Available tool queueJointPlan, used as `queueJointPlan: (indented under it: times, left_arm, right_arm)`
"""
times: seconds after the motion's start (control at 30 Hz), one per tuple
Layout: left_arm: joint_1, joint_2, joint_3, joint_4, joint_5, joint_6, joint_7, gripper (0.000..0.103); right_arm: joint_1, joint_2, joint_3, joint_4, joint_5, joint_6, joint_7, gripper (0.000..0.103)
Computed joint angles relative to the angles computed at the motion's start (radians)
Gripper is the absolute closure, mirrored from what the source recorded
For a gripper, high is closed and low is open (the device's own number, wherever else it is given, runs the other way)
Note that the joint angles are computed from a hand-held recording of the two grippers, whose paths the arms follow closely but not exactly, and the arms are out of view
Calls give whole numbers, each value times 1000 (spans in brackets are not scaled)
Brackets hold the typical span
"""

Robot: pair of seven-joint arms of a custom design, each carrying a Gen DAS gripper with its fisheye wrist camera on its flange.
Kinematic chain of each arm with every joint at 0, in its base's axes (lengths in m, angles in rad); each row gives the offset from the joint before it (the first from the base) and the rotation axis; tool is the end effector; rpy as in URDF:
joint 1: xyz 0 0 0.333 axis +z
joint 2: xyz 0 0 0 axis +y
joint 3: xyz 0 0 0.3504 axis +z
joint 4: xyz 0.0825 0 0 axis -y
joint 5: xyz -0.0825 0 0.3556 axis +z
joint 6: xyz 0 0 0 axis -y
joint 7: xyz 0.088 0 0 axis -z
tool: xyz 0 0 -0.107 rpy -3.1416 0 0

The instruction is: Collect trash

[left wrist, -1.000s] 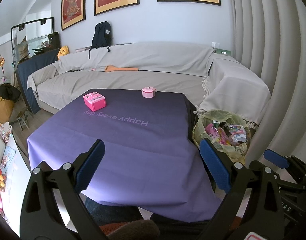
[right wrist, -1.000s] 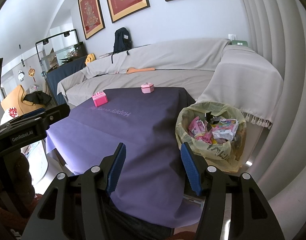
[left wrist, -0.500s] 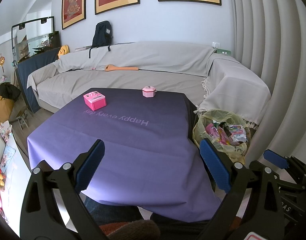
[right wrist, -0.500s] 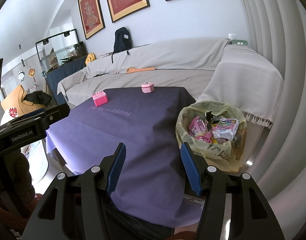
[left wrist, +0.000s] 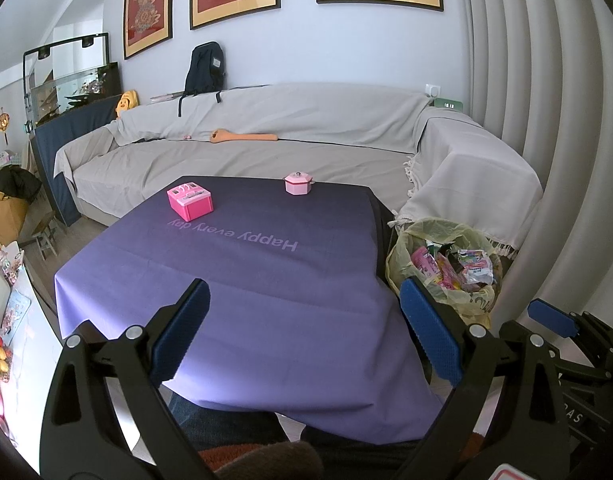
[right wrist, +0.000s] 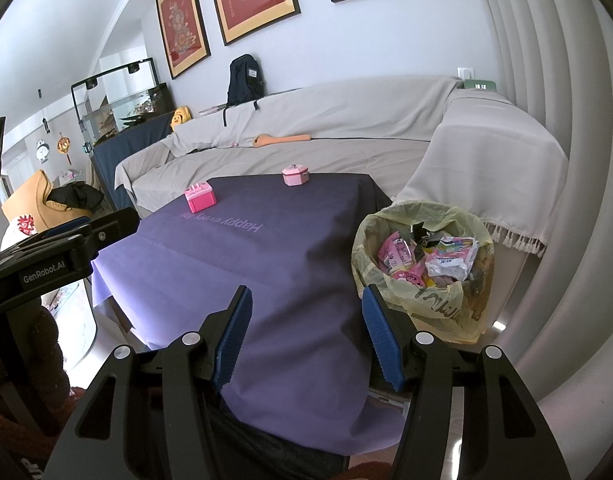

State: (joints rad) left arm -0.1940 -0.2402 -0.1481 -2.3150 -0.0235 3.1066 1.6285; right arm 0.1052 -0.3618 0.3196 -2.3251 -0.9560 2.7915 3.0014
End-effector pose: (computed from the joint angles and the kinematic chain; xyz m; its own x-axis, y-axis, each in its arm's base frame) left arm 0.4556 -0.1684 0.6127 -0.3481 -0.9353 -0.0640 -0.4647 0.2314 -0.8547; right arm 0.3860 0.2382 0.5913 -0.1004 -0.9824 -0.1572 -0.5110 0.1865 -0.8391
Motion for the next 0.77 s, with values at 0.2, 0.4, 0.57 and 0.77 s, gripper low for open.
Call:
queueJointPlan:
  times: [0.2,0.4,0.57,0.77]
  left_arm:
    - [-3,2,2,2,-1,-8,0,12]
    - [-33,5,23,-2,-26,8,26,12]
    - [-49,17,33,10,-53,-11,47,12]
    - [31,135,2,146,-6,-128,-2,12]
  right_arm:
    - [2,-1,-2,-1,4,1,-4,49]
    - [0,-3,-1,-2,6,2,-6,49]
    - [-2,2,2,0,4,-1,-6,49]
    - [16,66,-29,33,25,21,-61,43]
